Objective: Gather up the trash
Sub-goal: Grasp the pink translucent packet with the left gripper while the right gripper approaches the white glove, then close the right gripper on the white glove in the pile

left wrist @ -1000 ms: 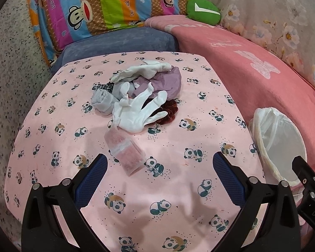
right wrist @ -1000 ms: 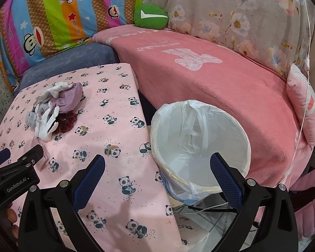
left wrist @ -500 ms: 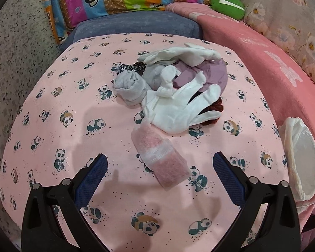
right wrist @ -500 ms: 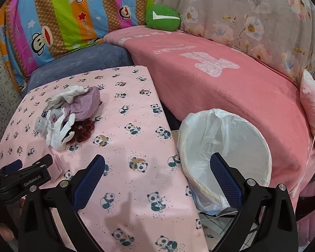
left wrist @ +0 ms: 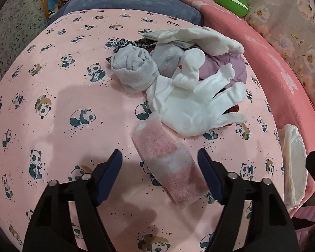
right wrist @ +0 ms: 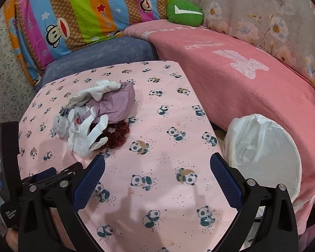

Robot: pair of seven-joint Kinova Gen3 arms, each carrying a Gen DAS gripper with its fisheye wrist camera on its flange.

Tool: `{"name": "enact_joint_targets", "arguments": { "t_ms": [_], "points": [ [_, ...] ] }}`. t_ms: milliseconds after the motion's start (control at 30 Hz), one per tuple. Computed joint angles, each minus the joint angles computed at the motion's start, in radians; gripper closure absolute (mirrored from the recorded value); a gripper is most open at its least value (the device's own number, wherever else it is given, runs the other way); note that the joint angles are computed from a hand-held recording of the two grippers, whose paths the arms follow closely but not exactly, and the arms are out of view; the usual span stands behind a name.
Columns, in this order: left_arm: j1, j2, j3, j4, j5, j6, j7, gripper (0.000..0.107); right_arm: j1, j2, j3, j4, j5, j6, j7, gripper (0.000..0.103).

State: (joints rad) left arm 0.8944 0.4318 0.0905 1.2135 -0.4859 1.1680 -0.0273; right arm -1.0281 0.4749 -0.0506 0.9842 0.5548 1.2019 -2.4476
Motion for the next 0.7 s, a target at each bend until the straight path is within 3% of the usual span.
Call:
{"name": "enact_joint_targets", "arguments": {
  "t_ms": [167,233,267,300,567,700],
  "points": [
    [-0.018,-0.028,0.01,0.053,0.014,-0.079,-0.012,0.073,-0.002,0.043,-0.003,-0.056,-0.025,0.004,0.033,0.005],
    [-0.017,-0.035,0.009,0.059,0.006,-0.083,-0.012,0.077,-0.002,0.062,-0.001,-0.082,-0.041,0.005,0.047,0.005],
    [-0.02,-0.04,0.008,0.065,0.002,-0.089,-0.014,0.087,0.0,0.069,0.0,-0.091,-0.051,0.004,0.055,0.007],
    [-0.023,-0.046,0.009,0.071,0.002,-0.092,-0.015,0.091,0.002,0.075,0.0,-0.1,-0.062,-0.001,0.063,0.009],
    [-0.029,-0.099,0.016,0.119,-0.051,-0.08,0.017,0.096,0.02,0.144,0.0,-0.197,-0.169,-0.002,0.129,0.027],
    [-0.039,-0.13,0.027,0.147,-0.08,-0.07,0.039,0.096,0.028,0.177,0.001,-0.244,-0.221,-0.008,0.158,0.031]
  ]
}}
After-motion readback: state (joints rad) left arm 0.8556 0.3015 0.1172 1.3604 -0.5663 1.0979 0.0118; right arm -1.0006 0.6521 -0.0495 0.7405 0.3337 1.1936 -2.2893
